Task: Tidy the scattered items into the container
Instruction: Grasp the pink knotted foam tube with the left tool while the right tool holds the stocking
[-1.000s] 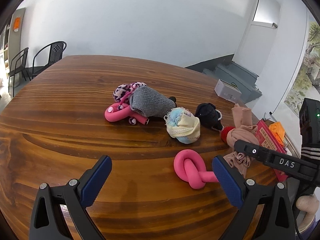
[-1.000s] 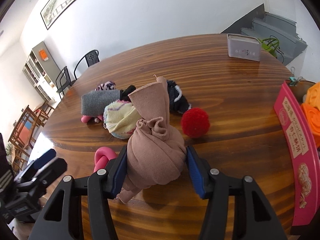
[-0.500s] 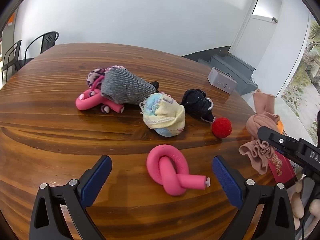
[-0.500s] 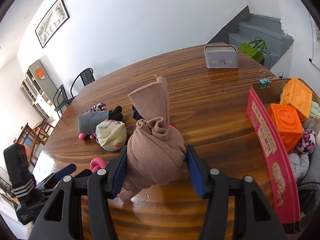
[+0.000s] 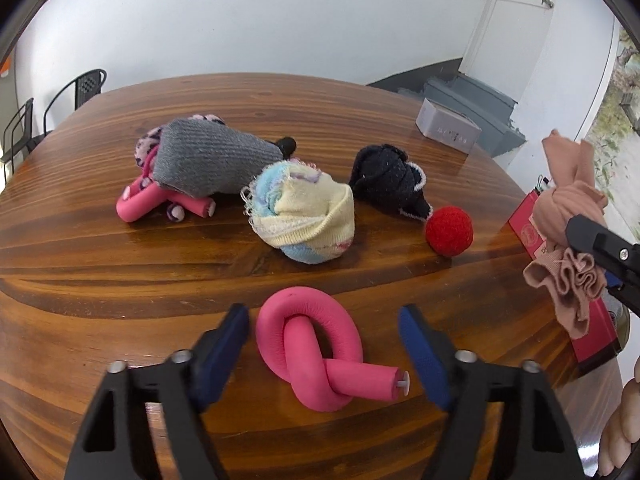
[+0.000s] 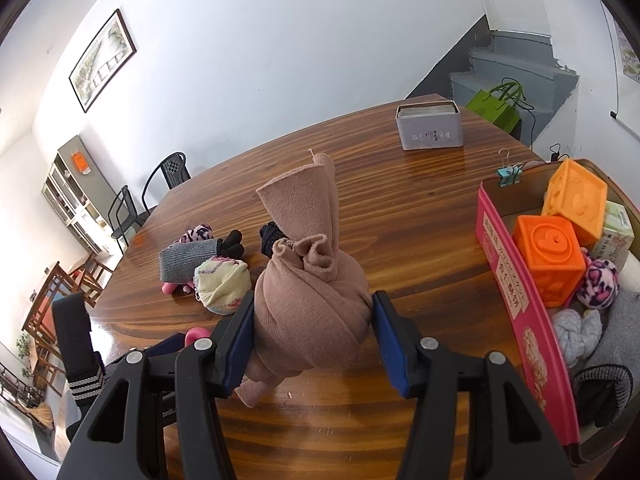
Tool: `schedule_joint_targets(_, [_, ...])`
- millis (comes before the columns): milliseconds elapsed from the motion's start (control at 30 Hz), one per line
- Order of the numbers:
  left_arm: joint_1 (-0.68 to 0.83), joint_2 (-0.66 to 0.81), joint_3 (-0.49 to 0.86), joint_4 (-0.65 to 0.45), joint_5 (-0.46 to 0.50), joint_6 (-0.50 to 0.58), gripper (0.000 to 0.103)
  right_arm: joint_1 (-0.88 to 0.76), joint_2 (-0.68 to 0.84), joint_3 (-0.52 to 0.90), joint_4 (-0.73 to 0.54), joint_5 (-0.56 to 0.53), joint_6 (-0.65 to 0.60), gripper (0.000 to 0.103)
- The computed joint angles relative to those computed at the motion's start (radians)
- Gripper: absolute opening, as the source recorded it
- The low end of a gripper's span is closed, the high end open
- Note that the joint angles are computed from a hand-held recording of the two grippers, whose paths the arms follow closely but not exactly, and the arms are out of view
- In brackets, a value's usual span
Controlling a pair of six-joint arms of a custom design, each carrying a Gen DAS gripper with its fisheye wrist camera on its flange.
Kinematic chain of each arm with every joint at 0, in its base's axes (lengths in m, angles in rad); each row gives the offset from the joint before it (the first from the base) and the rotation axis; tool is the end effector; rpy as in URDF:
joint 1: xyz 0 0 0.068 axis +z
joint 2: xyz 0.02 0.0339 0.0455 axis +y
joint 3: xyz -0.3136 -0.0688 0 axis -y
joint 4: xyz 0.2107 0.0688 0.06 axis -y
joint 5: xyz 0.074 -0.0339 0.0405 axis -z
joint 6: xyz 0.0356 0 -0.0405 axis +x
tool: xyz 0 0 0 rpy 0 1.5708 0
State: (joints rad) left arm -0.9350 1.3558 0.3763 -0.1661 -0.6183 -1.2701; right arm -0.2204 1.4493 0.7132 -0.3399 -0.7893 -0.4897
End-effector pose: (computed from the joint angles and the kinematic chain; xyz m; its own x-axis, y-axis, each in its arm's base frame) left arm 0.1133 -0.1188 0.1846 -0.6508 -0.4288 -0.6265 -0.3645 0.9004 -0.2376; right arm 0.2255 -0.0246 0.2406 -0.6756 -0.1882 -0.7129 -0.5583 0.7621 0.3280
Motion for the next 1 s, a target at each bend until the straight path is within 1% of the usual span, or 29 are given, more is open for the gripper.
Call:
schedule_joint_targets(67, [-0.003,-0.012,-0.014,0.02,0.001,0.006,0.067,-0.005,-0.005,-0.002,0.004,-0.004,0.0,0.06])
schedule_joint_targets(133, [-0.008,-0.017,-0.024,0.035,0.005,0.016,0.054,-0.01,-0.006,-0.002,0.007,-0.006,0.003,0.06])
schedule_joint_targets(200, [-0.029,-0.027,-0.029,0.033,-0.01,0.01,0.05,-0.014,-0.001,0.001,0.007,-0.006,0.005,0.06])
schedule_joint_targets(267, [-0.083,-0.035,-0.015,-0.019,-0.064,-0.03,0.05,-0.022,0.001,0.004,0.006,-0.011,0.007,0.06])
schedule_joint_targets(367, [-0.16,-0.021,0.039,-0.145,-0.144,-0.101,0.05,-0.034,-0.003,0.005,0.01,-0.022,0.012,0.06])
schedule_joint_targets(433, [-0.191,-0.027,0.058,-0.191,-0.177,-0.131,0.05,-0.041,-0.003,0.005,0.011,-0.028,0.011,0.06])
schedule_joint_targets(533, [-0.195,-0.039,0.068,-0.2,-0.184,-0.112,0.05,-0.045,-0.002,0.006,0.013,-0.03,0.014,0.06])
schedule_joint_targets(600, [-0.18,-0.051,0.048,-0.154,-0.155,-0.096,0.05,-0.043,0.002,0.005,0.016,-0.027,0.016,0.06])
schedule_joint_targets(667, [-0.17,-0.047,0.031,-0.125,-0.128,-0.116,0.051,-0.043,0.006,0.004,0.02,-0.025,0.018,0.06])
schedule_joint_targets(700, [-0.17,-0.037,0.034,-0.127,-0.119,-0.122,0.051,-0.041,0.005,0.003,0.021,-0.024,0.018,0.06])
schedule_joint_targets(733, [-0.168,-0.024,0.041,-0.134,-0.114,-0.128,0.059,-0.039,0.005,0.002,0.02,-0.023,0.017,0.06])
schedule_joint_targets(767, [-0.166,-0.011,0.047,-0.14,-0.109,-0.136,0.064,-0.038,0.004,0.001,0.019,-0.023,0.017,0.06])
schedule_joint_targets(800, [-0.166,-0.004,0.05,-0.144,-0.107,-0.148,0.073,-0.038,0.006,0.002,0.018,-0.024,0.014,0.06])
schedule_joint_targets(833, [-0.171,0.001,0.053,-0.155,-0.111,-0.169,0.075,-0.037,0.005,0.002,0.017,-0.024,0.011,0.06])
schedule_joint_targets(867, [-0.167,0.007,0.052,-0.154,-0.106,-0.174,0.075,-0.036,0.006,0.002,0.015,-0.024,0.008,0.06])
schedule_joint_targets(933, [-0.148,0.025,0.05,-0.146,-0.084,-0.159,0.075,-0.038,0.007,0.002,0.012,-0.028,0.004,0.06])
schedule_joint_targets(1000, [-0.114,0.027,0.034,-0.11,-0.035,-0.127,0.075,-0.04,0.006,0.003,0.008,-0.031,0.0,0.06])
